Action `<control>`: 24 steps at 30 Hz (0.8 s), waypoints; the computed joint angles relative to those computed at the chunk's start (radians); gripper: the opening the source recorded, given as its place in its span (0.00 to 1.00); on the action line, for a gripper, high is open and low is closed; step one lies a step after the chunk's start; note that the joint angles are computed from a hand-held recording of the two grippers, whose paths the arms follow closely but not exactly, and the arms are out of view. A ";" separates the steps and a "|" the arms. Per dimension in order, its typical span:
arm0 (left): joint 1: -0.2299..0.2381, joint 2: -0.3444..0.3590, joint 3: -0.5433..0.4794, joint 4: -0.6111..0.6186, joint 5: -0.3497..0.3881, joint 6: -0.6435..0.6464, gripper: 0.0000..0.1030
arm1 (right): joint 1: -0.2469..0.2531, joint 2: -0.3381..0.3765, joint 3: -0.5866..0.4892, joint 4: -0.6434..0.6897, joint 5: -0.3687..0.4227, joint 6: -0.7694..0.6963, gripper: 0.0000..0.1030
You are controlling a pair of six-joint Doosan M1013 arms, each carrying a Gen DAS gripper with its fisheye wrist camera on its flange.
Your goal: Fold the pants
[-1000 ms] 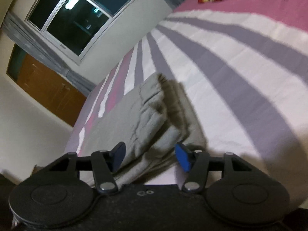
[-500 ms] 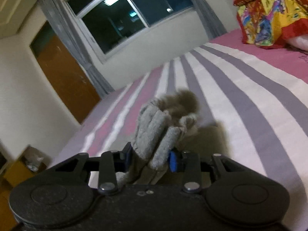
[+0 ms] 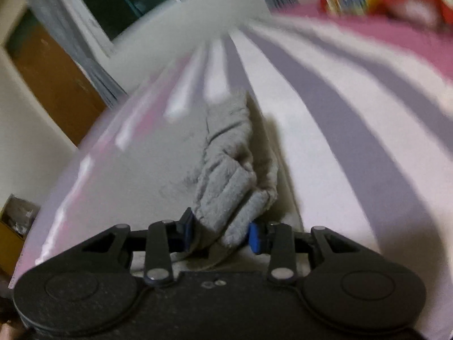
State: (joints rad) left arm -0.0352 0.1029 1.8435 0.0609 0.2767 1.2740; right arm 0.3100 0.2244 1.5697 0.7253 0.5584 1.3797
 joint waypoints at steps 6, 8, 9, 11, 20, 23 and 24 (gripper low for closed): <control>0.002 0.000 0.001 -0.011 -0.003 0.006 0.92 | 0.011 0.002 -0.015 -0.050 -0.006 0.029 0.36; 0.004 0.001 0.002 -0.018 -0.005 0.012 0.92 | 0.007 -0.013 -0.008 0.017 -0.033 -0.026 0.36; 0.004 0.001 0.002 -0.020 -0.005 0.014 0.92 | 0.001 -0.021 0.004 0.082 -0.047 -0.074 0.36; 0.004 0.001 0.002 -0.020 -0.005 0.014 0.92 | -0.008 -0.032 0.015 0.191 -0.061 -0.152 0.36; -0.006 0.001 -0.001 0.072 0.008 -0.067 0.97 | 0.001 0.004 -0.012 -0.042 0.029 0.052 0.38; -0.016 -0.002 -0.001 0.155 0.016 -0.155 0.98 | 0.000 0.010 -0.027 -0.057 0.051 0.062 0.39; -0.022 -0.005 0.001 0.213 0.021 -0.212 0.98 | 0.001 0.012 -0.032 -0.062 0.058 0.065 0.39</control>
